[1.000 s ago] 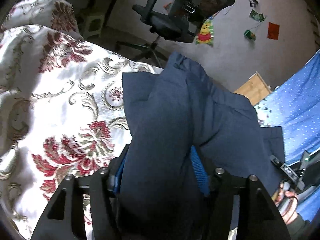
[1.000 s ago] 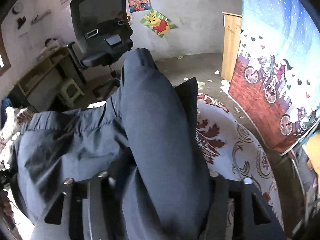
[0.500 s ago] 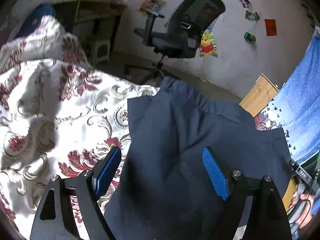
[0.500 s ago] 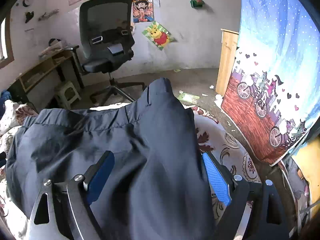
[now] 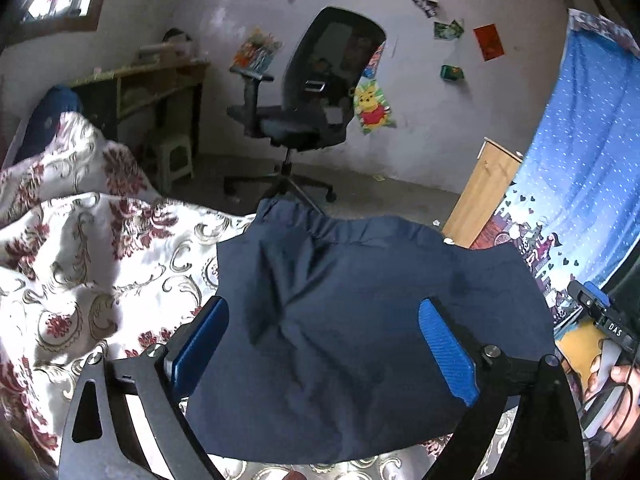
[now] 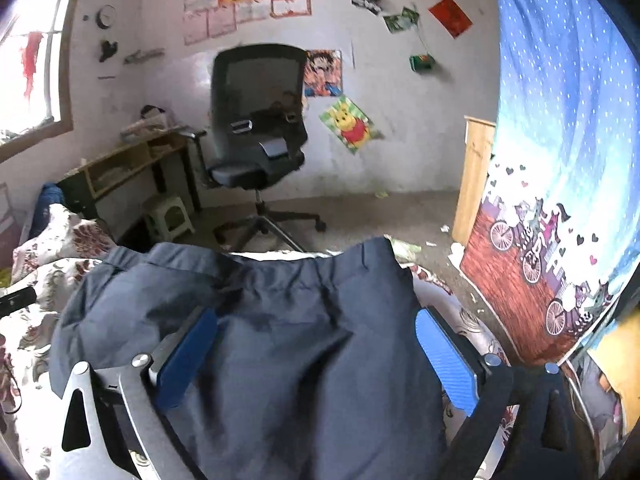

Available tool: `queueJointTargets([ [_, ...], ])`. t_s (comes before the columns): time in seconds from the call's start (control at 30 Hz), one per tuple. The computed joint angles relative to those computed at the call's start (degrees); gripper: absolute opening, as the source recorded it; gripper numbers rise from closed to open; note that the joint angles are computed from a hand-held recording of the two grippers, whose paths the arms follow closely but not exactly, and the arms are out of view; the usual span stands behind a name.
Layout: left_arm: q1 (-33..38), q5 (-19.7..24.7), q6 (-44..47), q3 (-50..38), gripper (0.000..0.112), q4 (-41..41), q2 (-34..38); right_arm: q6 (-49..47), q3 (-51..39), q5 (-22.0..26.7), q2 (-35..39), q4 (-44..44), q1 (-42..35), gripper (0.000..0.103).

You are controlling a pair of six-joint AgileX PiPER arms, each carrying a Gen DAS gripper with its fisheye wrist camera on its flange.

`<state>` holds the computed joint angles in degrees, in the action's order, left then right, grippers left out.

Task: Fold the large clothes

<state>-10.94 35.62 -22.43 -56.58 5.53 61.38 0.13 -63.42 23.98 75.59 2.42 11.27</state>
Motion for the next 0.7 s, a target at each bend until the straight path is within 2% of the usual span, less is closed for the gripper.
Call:
queueJointTargets([
  [0.3, -15.7, 5.9, -19.9, 0.3, 0.1, 22.5, -5.5, 1.1, 2.4, 1.9, -6.5, 0.1, 0.8, 0.103],
  [0.5, -28.2, 13.6, -31.7, 0.4, 0.101, 35.5, -8.2, 1.9, 5.5, 2.1, -12.4, -1.2, 0.8, 0.103],
  [0.7, -43.9, 24.5, -43.4, 0.4, 0.101, 47.8, -9.8, 3.2, 8.3, 2.9, -18.8, -3.1, 1.7, 0.103],
])
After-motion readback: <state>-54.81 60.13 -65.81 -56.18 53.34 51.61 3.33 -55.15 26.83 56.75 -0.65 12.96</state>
